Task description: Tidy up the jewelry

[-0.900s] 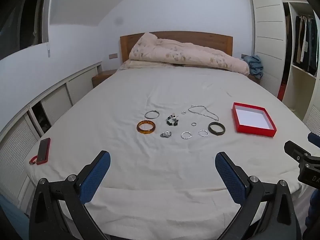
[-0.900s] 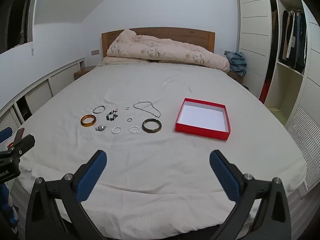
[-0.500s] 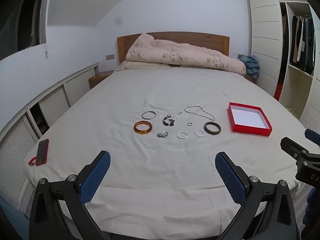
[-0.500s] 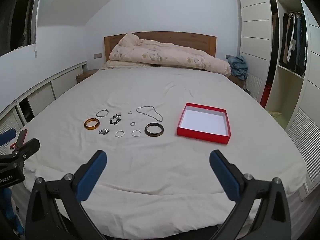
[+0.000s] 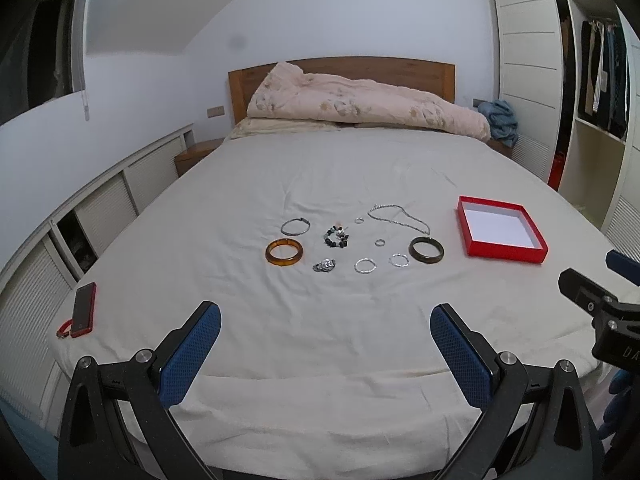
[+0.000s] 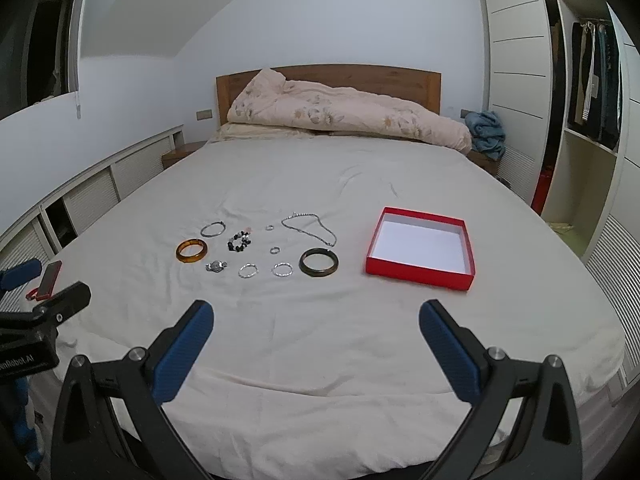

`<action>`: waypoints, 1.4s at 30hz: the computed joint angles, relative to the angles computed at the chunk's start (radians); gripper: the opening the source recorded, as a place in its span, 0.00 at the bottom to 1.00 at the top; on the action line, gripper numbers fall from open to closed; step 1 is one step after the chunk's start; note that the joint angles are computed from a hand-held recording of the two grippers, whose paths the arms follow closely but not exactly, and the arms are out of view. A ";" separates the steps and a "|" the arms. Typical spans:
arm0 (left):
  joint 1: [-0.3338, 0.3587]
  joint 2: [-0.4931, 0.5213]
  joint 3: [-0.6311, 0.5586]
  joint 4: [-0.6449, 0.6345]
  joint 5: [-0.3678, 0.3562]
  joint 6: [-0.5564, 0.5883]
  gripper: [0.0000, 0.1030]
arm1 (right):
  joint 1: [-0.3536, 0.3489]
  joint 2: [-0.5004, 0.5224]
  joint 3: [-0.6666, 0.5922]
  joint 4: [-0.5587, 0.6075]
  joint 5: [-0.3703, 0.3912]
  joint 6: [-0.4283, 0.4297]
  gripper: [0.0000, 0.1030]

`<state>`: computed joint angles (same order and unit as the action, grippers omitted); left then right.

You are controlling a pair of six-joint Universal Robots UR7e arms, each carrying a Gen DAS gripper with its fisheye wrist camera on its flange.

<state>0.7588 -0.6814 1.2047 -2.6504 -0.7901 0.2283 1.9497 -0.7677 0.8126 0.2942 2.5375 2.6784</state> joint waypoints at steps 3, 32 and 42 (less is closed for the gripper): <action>0.002 0.014 -0.017 0.006 0.003 0.002 1.00 | -0.008 0.009 -0.020 0.025 -0.004 0.016 1.00; 0.062 0.153 -0.211 0.049 -0.009 0.034 1.00 | -0.083 0.134 -0.221 0.195 -0.036 0.066 1.00; 0.066 0.183 -0.266 0.119 -0.005 0.023 1.00 | -0.099 0.175 -0.304 0.286 -0.060 0.118 1.00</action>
<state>0.8250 -0.4982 0.9391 -2.5318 -0.7954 0.2511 1.8503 -0.5923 0.5088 0.5798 2.4771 2.7969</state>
